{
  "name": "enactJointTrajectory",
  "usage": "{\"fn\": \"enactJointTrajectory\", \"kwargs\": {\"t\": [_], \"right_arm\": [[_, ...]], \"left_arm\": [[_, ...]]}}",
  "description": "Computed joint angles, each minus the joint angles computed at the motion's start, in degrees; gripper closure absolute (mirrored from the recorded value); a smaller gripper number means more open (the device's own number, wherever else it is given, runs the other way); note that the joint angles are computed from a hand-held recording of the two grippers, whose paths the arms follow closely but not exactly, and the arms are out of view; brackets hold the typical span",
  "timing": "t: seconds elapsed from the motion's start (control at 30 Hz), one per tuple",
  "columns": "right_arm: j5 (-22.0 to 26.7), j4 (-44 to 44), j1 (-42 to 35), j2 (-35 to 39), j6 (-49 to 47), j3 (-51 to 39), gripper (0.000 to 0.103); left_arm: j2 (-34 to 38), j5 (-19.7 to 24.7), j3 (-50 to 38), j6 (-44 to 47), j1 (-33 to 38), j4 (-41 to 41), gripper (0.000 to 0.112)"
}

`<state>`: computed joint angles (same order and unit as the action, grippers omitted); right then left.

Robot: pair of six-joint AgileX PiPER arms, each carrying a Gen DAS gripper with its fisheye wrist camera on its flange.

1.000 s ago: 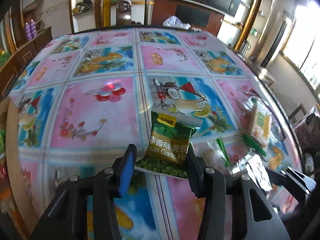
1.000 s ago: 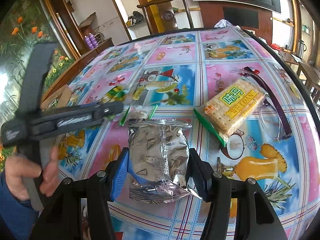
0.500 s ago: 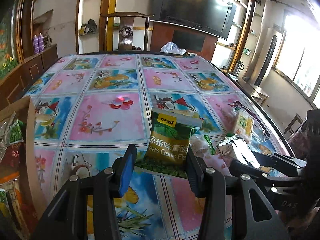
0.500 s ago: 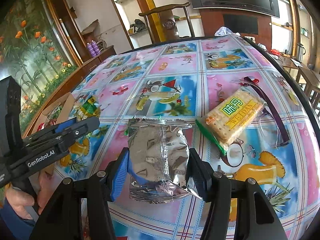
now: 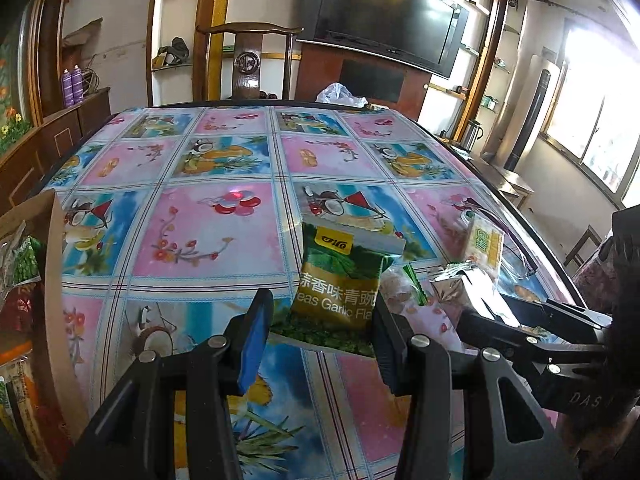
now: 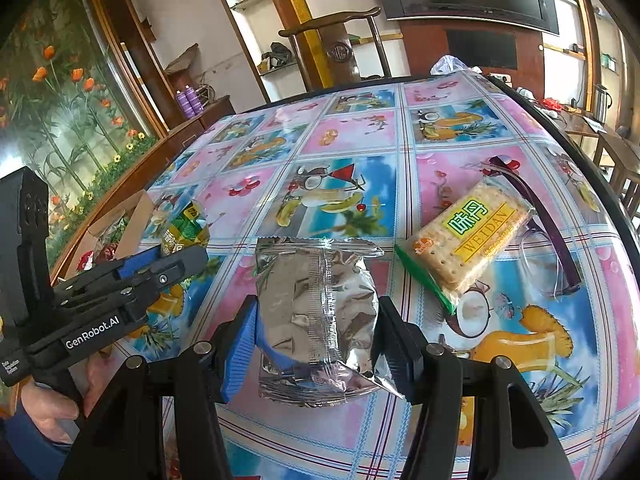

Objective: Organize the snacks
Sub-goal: 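Lift both held bags above the table with both grippers, then carry both bags over the cardboard box with both grippers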

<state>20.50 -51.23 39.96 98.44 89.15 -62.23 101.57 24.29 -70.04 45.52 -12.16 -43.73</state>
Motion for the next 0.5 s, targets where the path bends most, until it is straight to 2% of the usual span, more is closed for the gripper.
{"fn": "enactJointTrajectory", "kwargs": {"t": [0.2,0.5], "right_arm": [[-0.7,-2.7,0.0,-0.8,3.5,1.0,0.041],[-2.2,-8.8,-0.1,-2.1,9.9,2.5,0.041]], "left_arm": [[-0.8,-0.4,0.4,-0.6,-0.4,0.8,0.066],[-3.8,3.4,0.9,-1.2,1.0,0.5,0.066]]}}
